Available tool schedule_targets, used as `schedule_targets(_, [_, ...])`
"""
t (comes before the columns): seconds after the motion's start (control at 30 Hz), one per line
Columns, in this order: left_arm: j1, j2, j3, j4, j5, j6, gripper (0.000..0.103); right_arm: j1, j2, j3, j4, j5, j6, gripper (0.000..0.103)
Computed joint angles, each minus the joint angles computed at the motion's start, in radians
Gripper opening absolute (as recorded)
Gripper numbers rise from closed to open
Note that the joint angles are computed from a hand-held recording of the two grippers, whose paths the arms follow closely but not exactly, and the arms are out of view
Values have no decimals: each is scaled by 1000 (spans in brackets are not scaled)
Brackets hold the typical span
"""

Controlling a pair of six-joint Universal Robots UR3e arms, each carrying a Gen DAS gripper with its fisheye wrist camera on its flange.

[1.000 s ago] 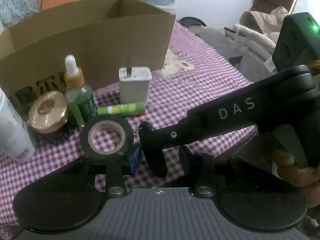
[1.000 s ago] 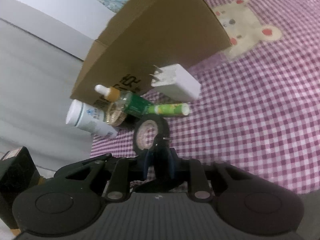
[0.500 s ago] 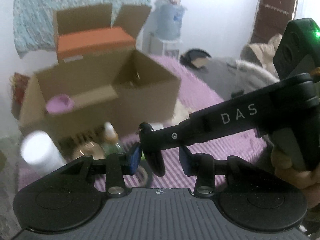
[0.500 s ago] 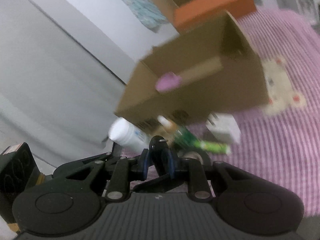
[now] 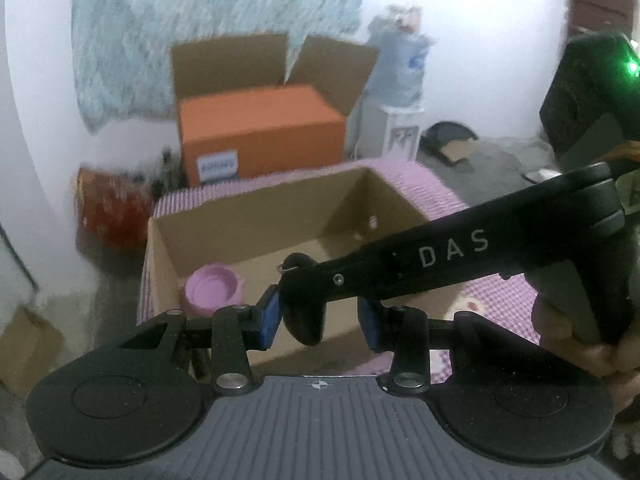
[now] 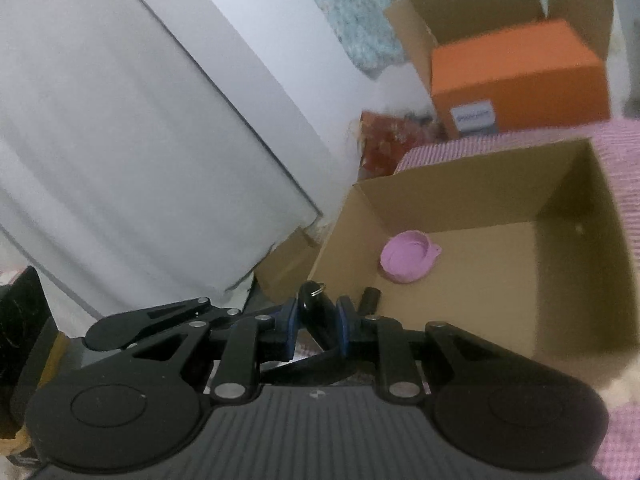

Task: Organize rigid objects
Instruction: 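Place the black oval object in the box beside the pink lid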

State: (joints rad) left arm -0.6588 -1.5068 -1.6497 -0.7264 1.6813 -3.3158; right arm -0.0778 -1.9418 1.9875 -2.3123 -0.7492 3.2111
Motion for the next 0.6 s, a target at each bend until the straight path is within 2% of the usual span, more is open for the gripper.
schedule_targets(0.1, [113,-32,65,-94,-96,34,40,38,207,-134,-16,5,37,22])
schedule_targets(0.27, [236,-137,201,-274,-196,54,40,92,495,-383,71,-12,62,22])
schedule_targets(0.47, [258,-283,349,-417,-164,60,40,136,714,-599,199,-32,73,21])
schedule_targets(0.6, [251,-344,419,-465,-134,67,40,144,780,-661,246,-40,79,21])
